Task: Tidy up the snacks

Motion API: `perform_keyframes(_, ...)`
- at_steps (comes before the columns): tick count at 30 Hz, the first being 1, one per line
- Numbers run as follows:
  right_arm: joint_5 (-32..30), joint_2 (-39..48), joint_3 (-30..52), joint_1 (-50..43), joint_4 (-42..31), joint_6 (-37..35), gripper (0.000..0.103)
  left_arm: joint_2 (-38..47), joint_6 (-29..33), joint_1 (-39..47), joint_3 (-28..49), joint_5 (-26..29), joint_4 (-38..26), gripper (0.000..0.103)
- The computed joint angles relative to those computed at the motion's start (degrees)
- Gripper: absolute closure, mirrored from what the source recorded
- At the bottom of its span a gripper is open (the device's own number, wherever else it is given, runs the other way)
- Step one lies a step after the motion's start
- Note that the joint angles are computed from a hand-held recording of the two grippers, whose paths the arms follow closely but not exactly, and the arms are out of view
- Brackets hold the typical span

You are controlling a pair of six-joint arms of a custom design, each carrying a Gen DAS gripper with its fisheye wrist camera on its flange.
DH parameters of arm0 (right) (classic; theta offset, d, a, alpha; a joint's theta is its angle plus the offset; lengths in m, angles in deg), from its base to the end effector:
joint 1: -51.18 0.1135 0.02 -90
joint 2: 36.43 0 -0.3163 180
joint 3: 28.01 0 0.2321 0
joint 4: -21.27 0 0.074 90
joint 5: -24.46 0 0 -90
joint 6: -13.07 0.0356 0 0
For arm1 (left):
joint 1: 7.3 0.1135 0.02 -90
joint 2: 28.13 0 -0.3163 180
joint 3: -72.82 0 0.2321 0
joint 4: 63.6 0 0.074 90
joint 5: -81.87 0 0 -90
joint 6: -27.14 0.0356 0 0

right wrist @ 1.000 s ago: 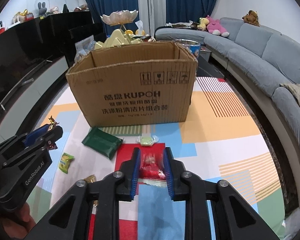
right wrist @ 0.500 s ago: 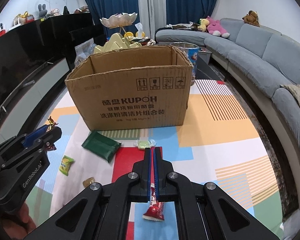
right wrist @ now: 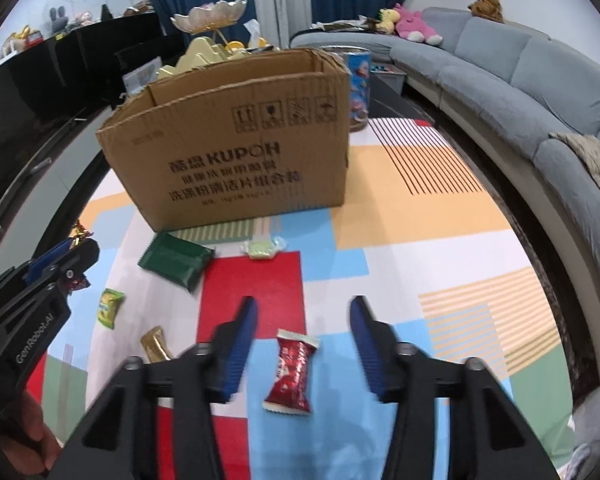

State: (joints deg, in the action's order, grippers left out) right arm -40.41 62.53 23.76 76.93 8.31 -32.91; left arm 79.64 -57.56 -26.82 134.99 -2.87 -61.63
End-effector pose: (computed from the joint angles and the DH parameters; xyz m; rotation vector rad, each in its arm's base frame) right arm 0.2586 0.1080 0.1635 0.5372 2.4164 -0.0751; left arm 0.3365 -0.1227 0.1734 0.5477 2.2747 -0.2306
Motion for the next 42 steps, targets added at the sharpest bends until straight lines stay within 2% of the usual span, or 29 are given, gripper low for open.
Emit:
perform_keyframes(6,-4.56,2.37,0.74,-1.1,-2.07,1.21,0.041,0.94,0.01,0.04,-0.77,0.48,0.8,0.079)
perform_keyframes(13,-7.23,6.52,1.96,-1.41,-3.3,1.89,0.041,2.23,0.14,0.45,-1.15,0.85,1.37,0.079)
perform_keyframes(21,-7.53,9.86,3.19,-0.78,-2.63,1.04,0.042,3.67,0.33,1.05,-0.62,1.13,1.35,0.079)
perform_keyframes(23,-7.6,10.98,3.66,-0.56,-2.53,0.8,0.044,3.9,0.32,1.1,-0.38,1.06,1.28,0.079)
perform_keyframes(25,-7.71,11.79,3.87,-0.51,-2.33,0.41,0.061,4.15,0.33,1.21,-0.2,1.06,1.22,0.079)
perform_keyframes(27,-8.7,12.73,3.86,-0.68,-1.6,0.15,0.072,4.33,0.35,1.28,-0.19,1.04,1.29,0.079)
perform_keyframes(29,-8.18,12.94,3.56,-0.4,-0.92,-0.11,0.078,4.44,0.33,1.27,-0.21,1.0,1.33,0.079)
perform_keyframes(42,-7.07,11.02,2.04,0.19,1.17,-1.89,0.08,3.99,0.17,0.7,-0.45,0.56,1.25,0.079)
